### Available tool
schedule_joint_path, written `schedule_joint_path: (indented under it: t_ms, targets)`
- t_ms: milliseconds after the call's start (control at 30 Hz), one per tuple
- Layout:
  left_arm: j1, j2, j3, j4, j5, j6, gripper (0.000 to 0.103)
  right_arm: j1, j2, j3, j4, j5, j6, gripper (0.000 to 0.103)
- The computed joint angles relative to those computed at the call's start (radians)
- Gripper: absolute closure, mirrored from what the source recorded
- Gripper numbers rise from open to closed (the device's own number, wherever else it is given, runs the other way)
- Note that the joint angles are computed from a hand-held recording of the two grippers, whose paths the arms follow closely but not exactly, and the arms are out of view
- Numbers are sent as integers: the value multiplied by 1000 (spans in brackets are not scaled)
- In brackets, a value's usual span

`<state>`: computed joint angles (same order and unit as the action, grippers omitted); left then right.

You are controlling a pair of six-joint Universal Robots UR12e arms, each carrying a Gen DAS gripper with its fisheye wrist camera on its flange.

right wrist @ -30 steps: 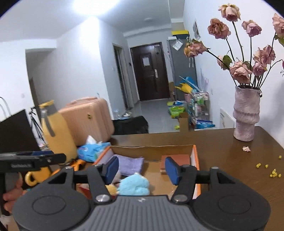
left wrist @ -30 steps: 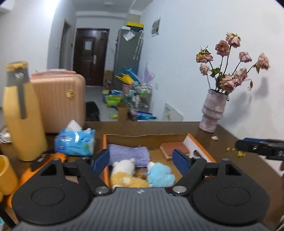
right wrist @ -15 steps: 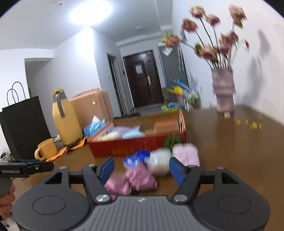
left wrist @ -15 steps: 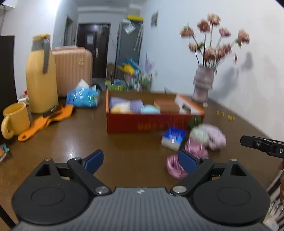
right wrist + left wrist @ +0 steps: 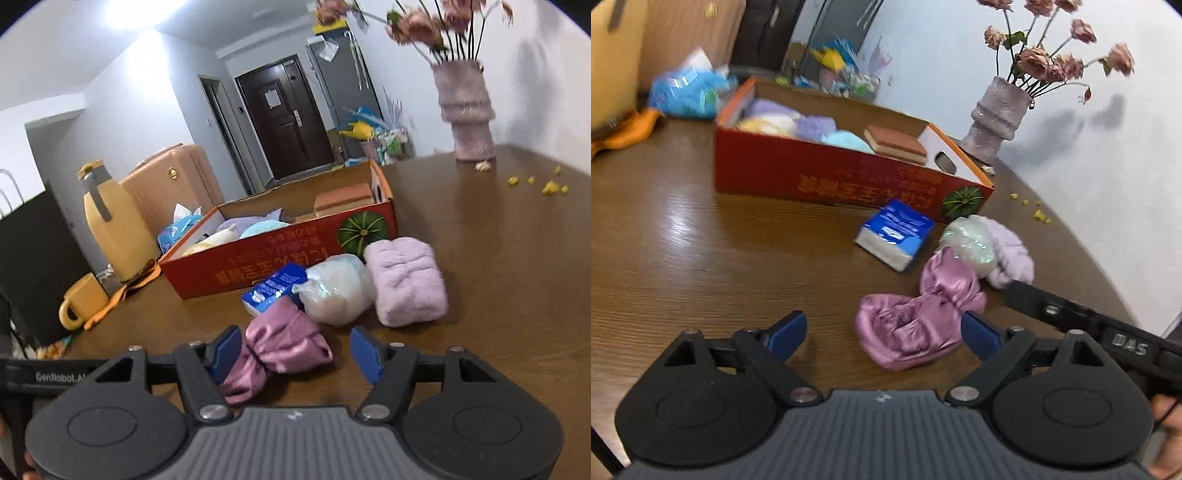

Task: Organize soft objects
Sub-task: 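Grasp the pink satin bow scrunchie with the left gripper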

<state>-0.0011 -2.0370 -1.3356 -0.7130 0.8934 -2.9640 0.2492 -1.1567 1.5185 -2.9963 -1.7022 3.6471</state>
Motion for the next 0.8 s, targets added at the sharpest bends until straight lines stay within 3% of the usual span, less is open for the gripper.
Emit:
schedule_joint_path:
  t_ms: [33, 67, 167, 233, 267, 367, 500, 533, 633, 700, 733, 767, 800]
  targets:
    - [2, -13, 18, -33, -34, -3, 14, -8, 9, -11, 4, 27, 20, 37]
    - [3, -24, 30, -52, -62, -5, 23, -17, 19, -23, 11, 55, 42, 37]
    - [-8, -35, 43, -79, -44, 71, 47, -32, 43, -58, 38, 113, 90, 39]
    - [-15, -26, 14, -13, -29, 129, 52, -36, 55, -73, 38, 133, 113, 39]
    - [-17, -18, -3, 18, -22, 156, 61, -37, 59, -81, 45, 138, 120, 39]
    - [-25, 11, -63, 134, 15, 232, 71, -31, 70, -106, 83, 106, 119, 42]
    - [-33, 47, -163, 330, 79, 321, 73, -18, 64, -118, 160, 63, 107, 69]
    - [-34, 56, -185, 361, 89, 340, 73, -15, 56, -108, 161, 57, 88, 77]
    - [-26, 75, -226, 391, 79, 352, 66, 0, 25, -53, 113, 55, 66, 87]
    - [-16, 87, -231, 345, 49, 355, 58, 25, 7, -22, 75, -10, 8, 88]
    - [-7, 88, -221, 293, 14, 358, 48, 38, 0, -8, 60, -43, -23, 88]
    - [8, 89, -205, 210, -46, 355, 38, 50, -7, 8, 36, -73, -43, 88]
    - [23, 88, -186, 123, -102, 344, 36, 59, -14, 27, 11, -90, -49, 88]
